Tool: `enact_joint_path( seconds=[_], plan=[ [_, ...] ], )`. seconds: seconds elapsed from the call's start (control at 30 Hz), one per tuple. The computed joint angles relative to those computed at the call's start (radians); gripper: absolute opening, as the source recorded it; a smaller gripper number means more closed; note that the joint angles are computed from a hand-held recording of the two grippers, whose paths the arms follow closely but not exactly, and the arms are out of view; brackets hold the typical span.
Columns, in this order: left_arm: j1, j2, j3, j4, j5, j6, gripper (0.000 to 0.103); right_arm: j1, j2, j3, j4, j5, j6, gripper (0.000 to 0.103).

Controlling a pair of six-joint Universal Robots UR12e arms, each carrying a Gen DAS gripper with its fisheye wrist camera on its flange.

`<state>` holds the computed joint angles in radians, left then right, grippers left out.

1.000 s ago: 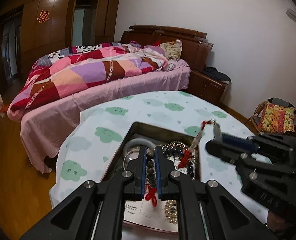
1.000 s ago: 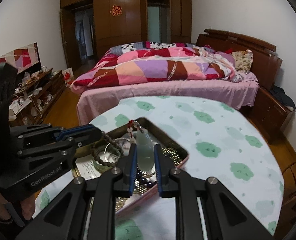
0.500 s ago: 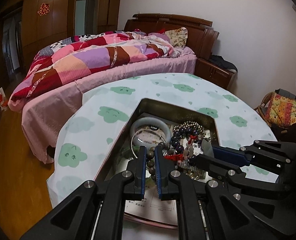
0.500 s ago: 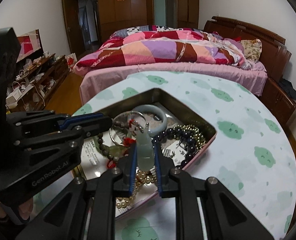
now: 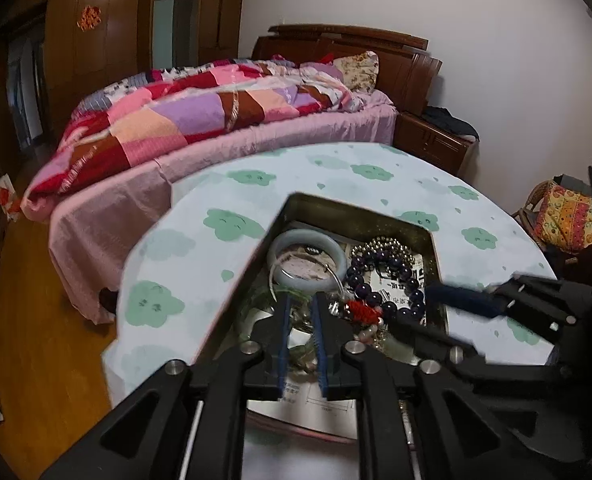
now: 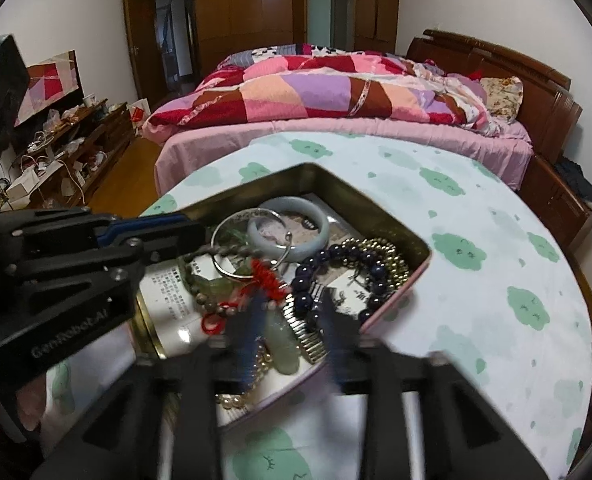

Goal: Organize jewelry

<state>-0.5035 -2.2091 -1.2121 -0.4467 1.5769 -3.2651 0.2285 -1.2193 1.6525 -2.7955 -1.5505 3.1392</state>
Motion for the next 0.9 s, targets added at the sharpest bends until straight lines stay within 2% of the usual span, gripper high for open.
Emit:
enact_joint_path(
  seconds=[0.03, 0.07, 0.1, 0.13, 0.33, 0.9],
  plan=[
    [-0.002, 0.005, -0.004, 0.007, 0.013, -0.001, 0.038, 0.002, -0.005, 0.009, -0.025, -0.013, 0.004, 0.057],
    [-0.005, 0.011, -0.011, 0.02, 0.036, -0.005, 0.049, 0.003, -0.008, 0.012, -0.034, -0.028, 0.006, 0.057],
    [-0.008, 0.02, -0.024, 0.053, 0.058, -0.008, 0.066, 0.005, -0.012, 0.014, -0.035, -0.043, 0.008, 0.057],
    [-0.009, 0.026, -0.034, 0.083, 0.065, -0.008, 0.071, 0.006, -0.022, 0.023, -0.045, -0.059, 0.016, 0.057],
    [-0.01, 0.061, -0.075, 0.169, 0.079, 0.007, 0.071, 0.003, -0.065, 0.066, -0.139, -0.128, 0.077, 0.059],
    [-0.015, 0.073, -0.076, 0.169, 0.102, 0.009, 0.071, -0.007, -0.084, 0.086, -0.187, -0.134, 0.118, 0.062]
  ],
)
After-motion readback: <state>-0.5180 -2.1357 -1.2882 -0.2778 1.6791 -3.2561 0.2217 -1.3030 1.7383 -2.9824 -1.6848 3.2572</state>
